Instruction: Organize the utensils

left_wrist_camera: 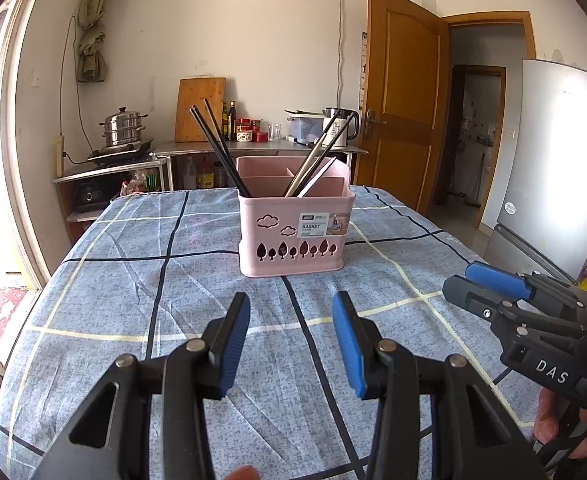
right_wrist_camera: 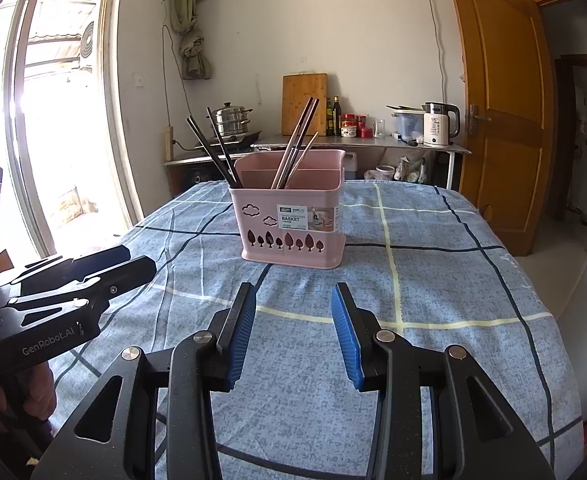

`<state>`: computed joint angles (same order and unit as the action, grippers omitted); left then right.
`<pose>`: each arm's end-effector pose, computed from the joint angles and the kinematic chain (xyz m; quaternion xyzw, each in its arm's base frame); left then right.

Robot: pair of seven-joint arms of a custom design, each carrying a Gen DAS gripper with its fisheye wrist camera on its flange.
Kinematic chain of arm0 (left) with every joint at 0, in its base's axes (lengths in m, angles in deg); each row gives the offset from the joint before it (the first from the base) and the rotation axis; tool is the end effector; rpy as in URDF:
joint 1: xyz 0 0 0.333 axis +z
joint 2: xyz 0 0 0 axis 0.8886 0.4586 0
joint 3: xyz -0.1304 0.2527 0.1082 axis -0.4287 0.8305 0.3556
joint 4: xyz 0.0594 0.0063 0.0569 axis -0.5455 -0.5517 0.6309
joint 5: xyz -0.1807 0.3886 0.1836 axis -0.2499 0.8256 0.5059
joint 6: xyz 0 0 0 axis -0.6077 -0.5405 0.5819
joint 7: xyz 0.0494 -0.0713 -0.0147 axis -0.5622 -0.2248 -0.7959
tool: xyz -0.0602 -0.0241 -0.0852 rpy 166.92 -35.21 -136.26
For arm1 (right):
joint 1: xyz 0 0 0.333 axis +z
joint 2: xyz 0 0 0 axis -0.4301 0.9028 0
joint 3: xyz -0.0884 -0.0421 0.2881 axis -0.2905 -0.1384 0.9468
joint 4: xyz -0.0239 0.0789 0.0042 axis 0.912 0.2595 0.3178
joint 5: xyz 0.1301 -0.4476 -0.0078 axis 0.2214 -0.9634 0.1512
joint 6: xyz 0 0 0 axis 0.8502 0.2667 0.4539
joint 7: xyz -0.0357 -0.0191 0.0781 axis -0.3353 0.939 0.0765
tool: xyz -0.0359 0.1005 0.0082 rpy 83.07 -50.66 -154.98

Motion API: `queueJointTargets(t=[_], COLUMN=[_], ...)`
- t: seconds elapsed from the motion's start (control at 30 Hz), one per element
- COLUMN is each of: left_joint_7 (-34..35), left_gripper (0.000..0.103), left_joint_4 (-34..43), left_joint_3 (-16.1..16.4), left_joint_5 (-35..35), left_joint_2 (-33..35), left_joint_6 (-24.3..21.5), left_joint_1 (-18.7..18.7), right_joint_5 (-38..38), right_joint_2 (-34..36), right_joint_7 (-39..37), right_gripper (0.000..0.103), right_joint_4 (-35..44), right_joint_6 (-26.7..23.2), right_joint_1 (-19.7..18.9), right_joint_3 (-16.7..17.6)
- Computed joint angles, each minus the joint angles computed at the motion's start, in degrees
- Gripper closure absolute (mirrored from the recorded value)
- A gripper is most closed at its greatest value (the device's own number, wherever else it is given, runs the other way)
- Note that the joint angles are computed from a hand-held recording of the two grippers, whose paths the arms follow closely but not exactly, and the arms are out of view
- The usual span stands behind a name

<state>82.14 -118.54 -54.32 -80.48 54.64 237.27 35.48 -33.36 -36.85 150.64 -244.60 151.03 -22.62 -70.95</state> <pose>0.4765 -0.2934 0.4634 -0.3665 0.7769 -0.4791 0.1808 0.3793 0.1034 0.4802 -0.5364 0.6962 -0.3174 0.3561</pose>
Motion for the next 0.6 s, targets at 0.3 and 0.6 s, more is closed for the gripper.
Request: queueJointTargets(t=[0.3, 0.6], left_joint_7=[0.1, 0.1], left_gripper=[0.058, 0.058], left_joint_4=[-0.1, -0.3], left_joint_3=[-0.1, 0.0], left_joint_5=[0.1, 0.1], left_joint_2=[0.2, 0.0], left_joint_6=[0.7, 0.9], left_joint_1=[-0.3, -0.4], right_joint_5=[0.3, 0.5], right_joint_2=[0.6, 0.7], right_joint_7=[-0.2, -0.3], right_gripper=[0.063, 0.063], right_joint_4=[0.2, 0.1], right_joint_6=[0.0, 0.1], right_joint_1=[0.2, 0.4], right_joint_3=[-0.1, -0.2])
